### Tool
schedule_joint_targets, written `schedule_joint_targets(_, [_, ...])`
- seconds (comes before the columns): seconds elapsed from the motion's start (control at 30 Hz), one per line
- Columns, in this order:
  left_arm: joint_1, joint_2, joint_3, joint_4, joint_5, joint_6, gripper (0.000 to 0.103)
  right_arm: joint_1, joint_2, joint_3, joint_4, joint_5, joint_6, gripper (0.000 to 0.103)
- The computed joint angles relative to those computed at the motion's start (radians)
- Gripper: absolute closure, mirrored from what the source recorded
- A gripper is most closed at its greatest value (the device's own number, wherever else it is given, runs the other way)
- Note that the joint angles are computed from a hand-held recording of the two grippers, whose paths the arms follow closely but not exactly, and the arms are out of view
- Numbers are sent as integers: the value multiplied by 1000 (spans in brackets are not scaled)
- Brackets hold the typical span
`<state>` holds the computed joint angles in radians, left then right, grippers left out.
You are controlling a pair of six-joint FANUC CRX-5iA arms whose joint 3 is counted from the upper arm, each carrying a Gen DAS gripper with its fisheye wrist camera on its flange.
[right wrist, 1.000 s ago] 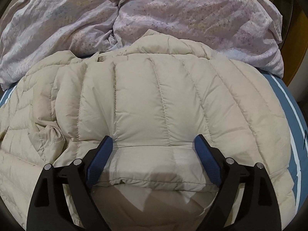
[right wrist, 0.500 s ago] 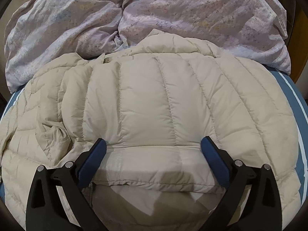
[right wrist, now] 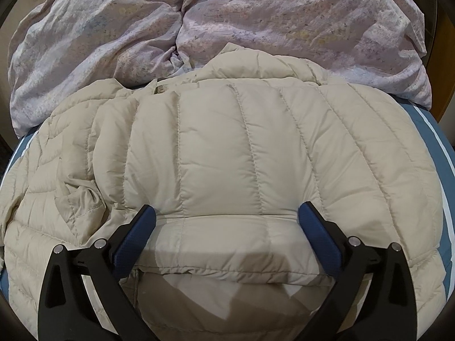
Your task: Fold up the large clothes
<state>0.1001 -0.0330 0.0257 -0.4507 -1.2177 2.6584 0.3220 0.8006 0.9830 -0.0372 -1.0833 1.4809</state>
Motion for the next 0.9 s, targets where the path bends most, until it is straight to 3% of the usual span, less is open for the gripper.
schedule_joint_targets(0.1, [-13, 25, 34, -16, -22, -5, 96, 0, 1, 1, -1, 0, 0, 1])
schedule_joint_targets(0.17, [-26, 40, 62, -32, -39, -9, 98, 0, 0, -1, -1, 1, -1, 1])
schedule_joint_targets(0.33, [-75, 72, 162, -68, -26, -40, 99, 1, -1, -1, -1, 2, -2, 1])
schedule_joint_targets(0.5, [-134, 145, 306, -52, 52, -127, 99, 0, -1, -1, -2, 2, -2, 1])
schedule_joint_targets(0.9, [-215, 447, 646, 204, 189, -389, 99, -5, -4, 1, -29, 3, -3, 1])
